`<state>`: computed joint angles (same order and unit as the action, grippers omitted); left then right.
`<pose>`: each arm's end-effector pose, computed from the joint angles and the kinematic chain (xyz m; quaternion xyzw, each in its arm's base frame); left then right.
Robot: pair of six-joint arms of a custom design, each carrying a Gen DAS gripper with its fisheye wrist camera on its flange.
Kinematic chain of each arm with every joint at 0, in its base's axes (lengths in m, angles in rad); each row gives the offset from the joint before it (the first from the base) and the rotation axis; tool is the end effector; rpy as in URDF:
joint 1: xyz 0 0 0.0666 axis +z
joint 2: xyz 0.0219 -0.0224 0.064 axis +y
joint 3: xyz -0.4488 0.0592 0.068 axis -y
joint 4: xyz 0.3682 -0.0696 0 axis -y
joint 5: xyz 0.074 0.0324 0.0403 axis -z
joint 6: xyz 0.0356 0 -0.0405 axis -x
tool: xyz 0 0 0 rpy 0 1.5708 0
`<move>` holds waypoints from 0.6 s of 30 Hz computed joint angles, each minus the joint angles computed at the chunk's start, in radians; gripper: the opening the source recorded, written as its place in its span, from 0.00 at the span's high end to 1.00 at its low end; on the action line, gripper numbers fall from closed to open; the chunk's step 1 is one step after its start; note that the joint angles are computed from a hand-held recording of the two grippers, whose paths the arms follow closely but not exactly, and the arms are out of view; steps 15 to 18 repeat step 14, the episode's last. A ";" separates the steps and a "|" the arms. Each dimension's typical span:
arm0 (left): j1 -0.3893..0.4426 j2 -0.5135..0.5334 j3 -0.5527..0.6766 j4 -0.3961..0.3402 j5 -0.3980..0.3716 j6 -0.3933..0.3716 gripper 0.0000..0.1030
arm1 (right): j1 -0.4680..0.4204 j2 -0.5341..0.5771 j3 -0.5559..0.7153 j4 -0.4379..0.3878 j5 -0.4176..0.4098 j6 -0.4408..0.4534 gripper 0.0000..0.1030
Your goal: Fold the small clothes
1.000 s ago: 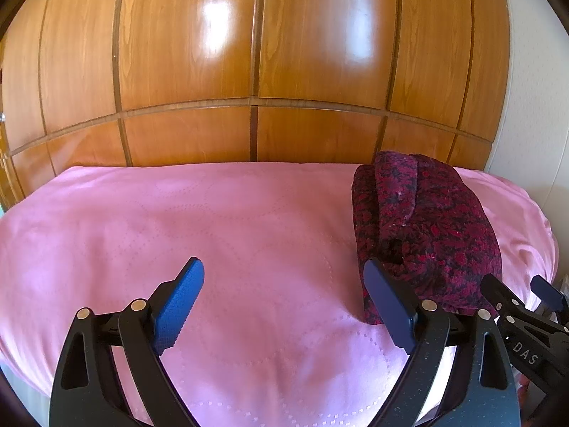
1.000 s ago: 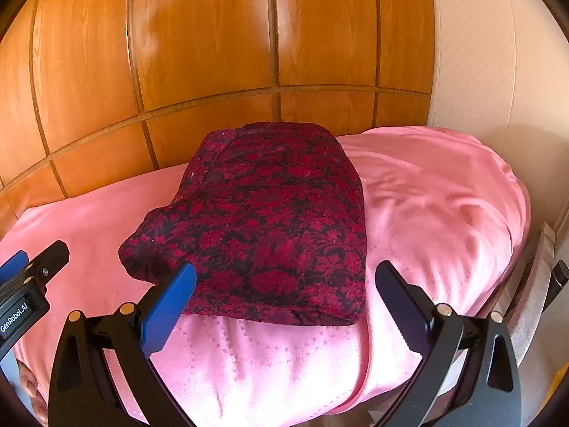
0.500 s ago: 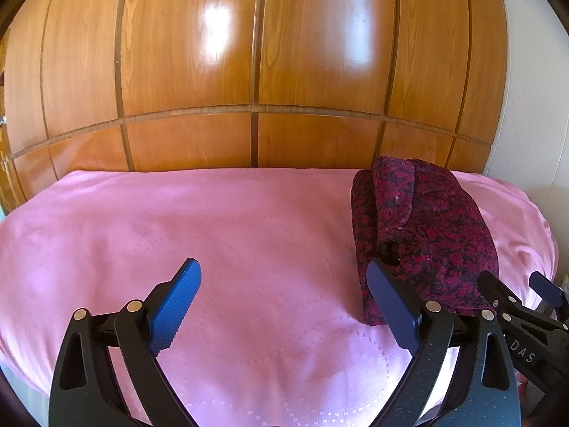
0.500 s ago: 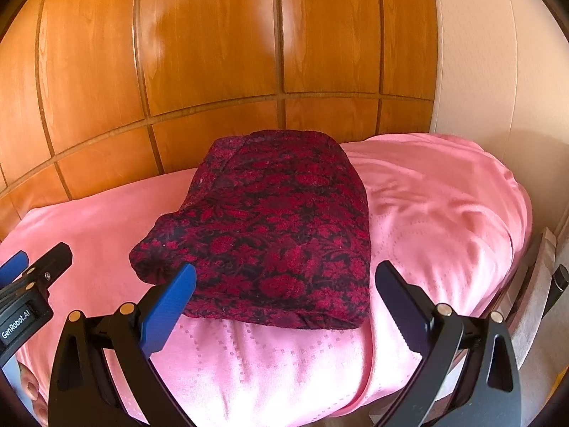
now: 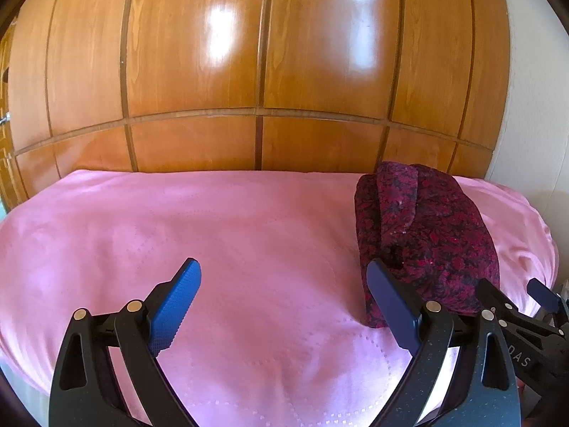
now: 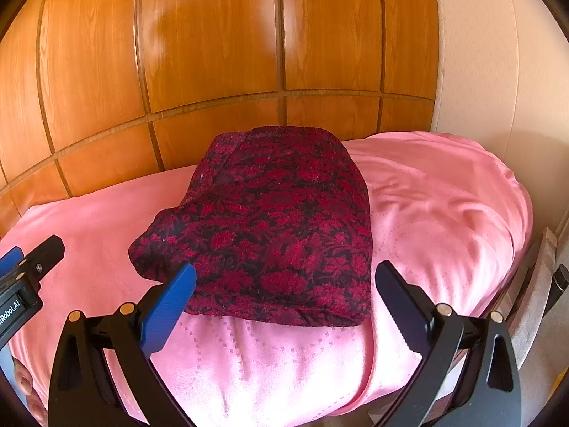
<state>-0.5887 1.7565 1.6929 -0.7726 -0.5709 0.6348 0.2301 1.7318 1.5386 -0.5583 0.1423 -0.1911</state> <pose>0.5166 -0.3223 0.4584 -0.1217 0.8930 0.0173 0.4330 0.5874 0.1320 0.4173 0.0105 0.9153 0.0193 0.4021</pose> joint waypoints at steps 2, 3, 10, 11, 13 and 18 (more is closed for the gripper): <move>0.003 -0.001 -0.003 0.003 0.014 0.000 0.10 | -0.001 0.003 0.002 0.000 0.000 0.001 0.02; 0.002 0.002 -0.001 0.000 0.014 0.003 0.10 | -0.002 0.006 0.006 0.000 -0.004 0.002 0.02; 0.015 0.023 0.018 -0.050 0.037 0.031 0.10 | -0.020 0.005 0.011 0.027 -0.076 0.002 0.02; 0.019 0.026 0.020 -0.057 0.043 0.037 0.10 | -0.025 0.005 0.014 0.032 -0.083 0.002 0.02; 0.024 0.030 0.020 -0.065 0.049 0.042 0.10 | -0.049 0.015 0.036 0.034 -0.095 -0.011 0.02; 0.026 0.031 0.020 -0.068 0.053 0.045 0.10 | -0.059 0.022 0.050 0.027 -0.099 -0.015 0.02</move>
